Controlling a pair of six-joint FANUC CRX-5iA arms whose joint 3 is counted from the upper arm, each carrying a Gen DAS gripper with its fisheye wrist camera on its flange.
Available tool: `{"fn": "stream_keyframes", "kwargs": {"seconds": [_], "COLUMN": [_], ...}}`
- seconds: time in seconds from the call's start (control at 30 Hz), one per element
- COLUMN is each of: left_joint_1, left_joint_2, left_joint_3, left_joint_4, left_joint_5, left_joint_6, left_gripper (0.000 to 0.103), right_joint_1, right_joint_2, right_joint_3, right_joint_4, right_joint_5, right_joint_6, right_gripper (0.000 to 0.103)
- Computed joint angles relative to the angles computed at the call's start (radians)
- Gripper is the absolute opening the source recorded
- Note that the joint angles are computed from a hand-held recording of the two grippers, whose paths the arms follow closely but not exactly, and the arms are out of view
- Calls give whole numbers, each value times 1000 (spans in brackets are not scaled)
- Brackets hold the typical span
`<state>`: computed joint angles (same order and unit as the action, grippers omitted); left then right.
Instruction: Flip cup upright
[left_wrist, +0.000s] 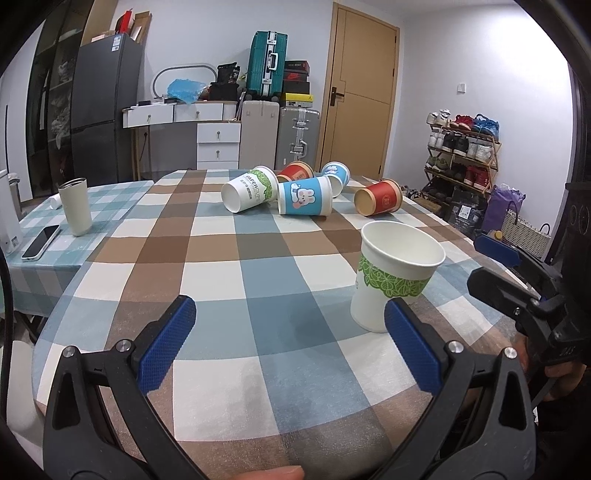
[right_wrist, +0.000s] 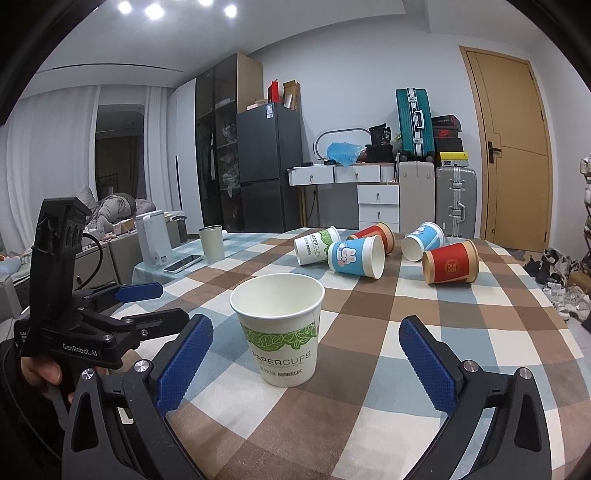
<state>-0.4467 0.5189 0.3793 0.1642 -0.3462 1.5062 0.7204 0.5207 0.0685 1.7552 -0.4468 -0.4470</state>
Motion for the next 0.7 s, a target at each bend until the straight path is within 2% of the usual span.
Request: {"fn": "stream_keyframes", "kwargs": {"seconds": [0.33,0.47,0.7], "left_joint_1": [-11,-13,-15], "left_joint_2": [-18,-21,-22], "left_joint_3": [-57,-81,-88], "left_joint_4": [75,130,144], "left_joint_5": [79,103,112], "left_joint_6": [-111,-170,-183], "left_gripper": [102,102,102], "right_joint_1": [-20,-22,-20], "right_joint_2": [-17,-15,-13], "right_joint_3": [-33,-30,-28], "right_joint_4": [149,167,178], "right_joint_5": [-1,-3,-14], "right_joint_6": [-110,-115,-116], "right_gripper": [103,103,103]}}
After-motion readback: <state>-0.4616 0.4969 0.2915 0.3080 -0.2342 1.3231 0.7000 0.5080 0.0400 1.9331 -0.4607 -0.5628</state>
